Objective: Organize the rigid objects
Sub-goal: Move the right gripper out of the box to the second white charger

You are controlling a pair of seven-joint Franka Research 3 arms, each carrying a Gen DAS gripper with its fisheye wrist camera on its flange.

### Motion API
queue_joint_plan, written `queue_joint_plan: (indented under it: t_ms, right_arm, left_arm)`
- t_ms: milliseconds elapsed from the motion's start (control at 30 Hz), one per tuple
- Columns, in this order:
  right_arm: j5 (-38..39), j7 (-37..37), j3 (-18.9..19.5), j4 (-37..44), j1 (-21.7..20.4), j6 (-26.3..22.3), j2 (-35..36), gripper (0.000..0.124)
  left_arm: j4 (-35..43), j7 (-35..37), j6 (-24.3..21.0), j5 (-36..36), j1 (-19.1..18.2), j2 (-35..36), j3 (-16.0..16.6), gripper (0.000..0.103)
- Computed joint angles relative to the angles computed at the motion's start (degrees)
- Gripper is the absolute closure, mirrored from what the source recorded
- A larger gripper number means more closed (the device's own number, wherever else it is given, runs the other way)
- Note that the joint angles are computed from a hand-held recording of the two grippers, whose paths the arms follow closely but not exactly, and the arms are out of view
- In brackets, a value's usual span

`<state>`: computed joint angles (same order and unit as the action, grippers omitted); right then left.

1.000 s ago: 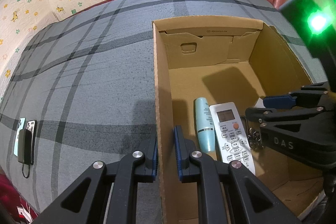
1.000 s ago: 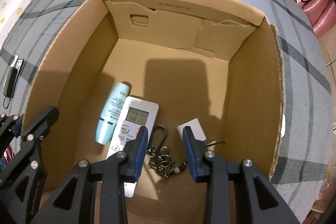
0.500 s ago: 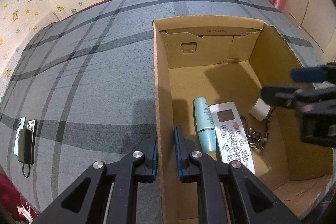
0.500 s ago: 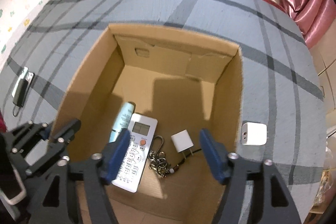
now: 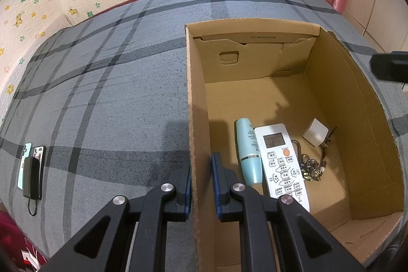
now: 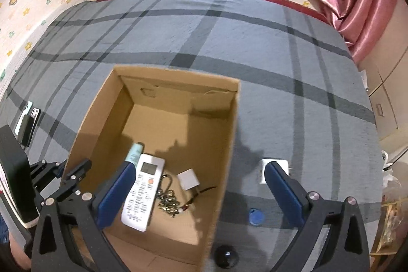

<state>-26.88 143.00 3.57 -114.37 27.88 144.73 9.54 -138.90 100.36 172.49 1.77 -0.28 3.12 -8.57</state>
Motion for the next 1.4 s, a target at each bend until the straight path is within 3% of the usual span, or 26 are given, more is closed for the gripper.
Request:
queue_joint_plan:
  t_ms: [533,800,1067,1400]
  right_arm:
    - [-3.7,3.3,0.0,-7.3,-5.0,0.0,-5.8,0.021]
    - [-4.3,4.4,-0.2,-11.3,-7.7,2.4,-6.6,0.021]
    - [-3.5,3.3,-1.2,-13.6,-9.4,6.7,-4.8,0.021]
    - [-1.5,0.4,-3.7,-12.5,-8.5,9.2,1.0,0.021]
  left_arm:
    - [0.0,-0.4,0.1,0.4,0.0,0.1,0.0,0.089]
    - [0.0,0.2,0.0,-0.4,0.1,0.1,-0.1,0.089]
    - [0.2,0.5,-0.4,-0.7,0.1,0.2,-0.1,0.089]
    - [0.5,0.0,-0.6,-0.8,0.1,0.5,-0.1,0.089]
